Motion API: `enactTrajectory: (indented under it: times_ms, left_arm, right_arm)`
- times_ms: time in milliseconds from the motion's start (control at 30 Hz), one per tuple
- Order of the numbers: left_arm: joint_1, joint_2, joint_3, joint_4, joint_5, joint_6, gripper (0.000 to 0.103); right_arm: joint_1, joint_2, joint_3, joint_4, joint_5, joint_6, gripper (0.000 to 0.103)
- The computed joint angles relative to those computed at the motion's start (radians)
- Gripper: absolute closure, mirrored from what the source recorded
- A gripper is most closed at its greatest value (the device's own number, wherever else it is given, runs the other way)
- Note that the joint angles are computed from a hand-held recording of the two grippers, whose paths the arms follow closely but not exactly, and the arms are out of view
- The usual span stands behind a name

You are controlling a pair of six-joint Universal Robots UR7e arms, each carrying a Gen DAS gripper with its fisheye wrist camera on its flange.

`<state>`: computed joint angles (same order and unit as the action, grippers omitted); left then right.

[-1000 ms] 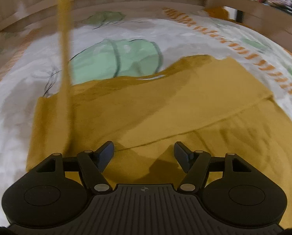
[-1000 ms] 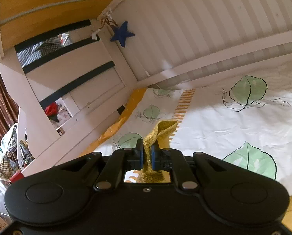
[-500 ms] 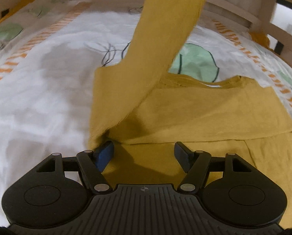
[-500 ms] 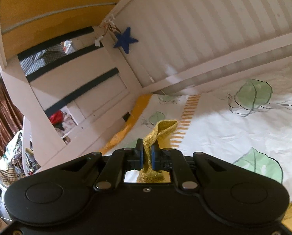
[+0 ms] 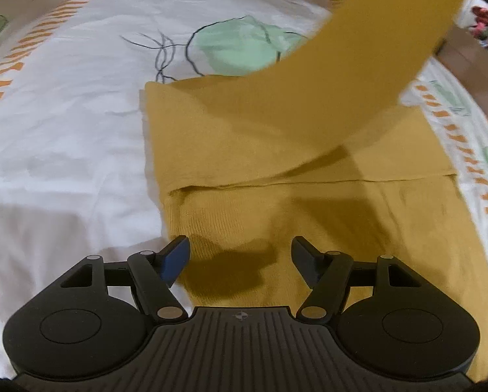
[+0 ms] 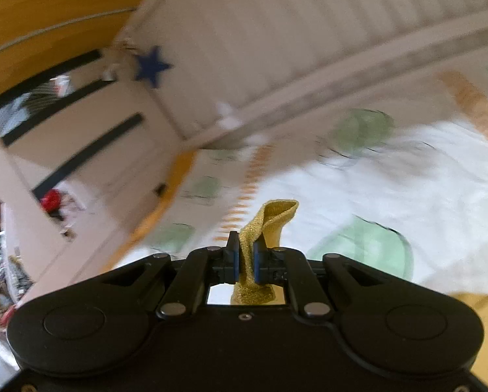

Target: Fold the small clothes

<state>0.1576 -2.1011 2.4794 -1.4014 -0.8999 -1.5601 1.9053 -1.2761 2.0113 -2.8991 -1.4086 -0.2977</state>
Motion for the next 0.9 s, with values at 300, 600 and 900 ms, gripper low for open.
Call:
enactTrajectory:
  times_ms: [300, 600, 900]
  left_arm:
    - [-0.025, -0.062, -0.012, 0.077, 0.071, -0.164, 0.036]
    - [0.011, -0.037, -0.022, 0.126, 0.095, -0.241, 0.036]
    - [-0.009, -0.025, -0.043, 0.234, 0.093, -0.323, 0.036]
  right_arm:
    - [-0.148, -0.054, 0.084, -0.047, -0.112, -0.011, 0.088]
    - [-0.242, -0.026, 0.131, -0.107, -0.259, -0.076, 0.088]
    - [-0.279, 0.025, 0.186, -0.234, -0.382, -0.190, 0.088]
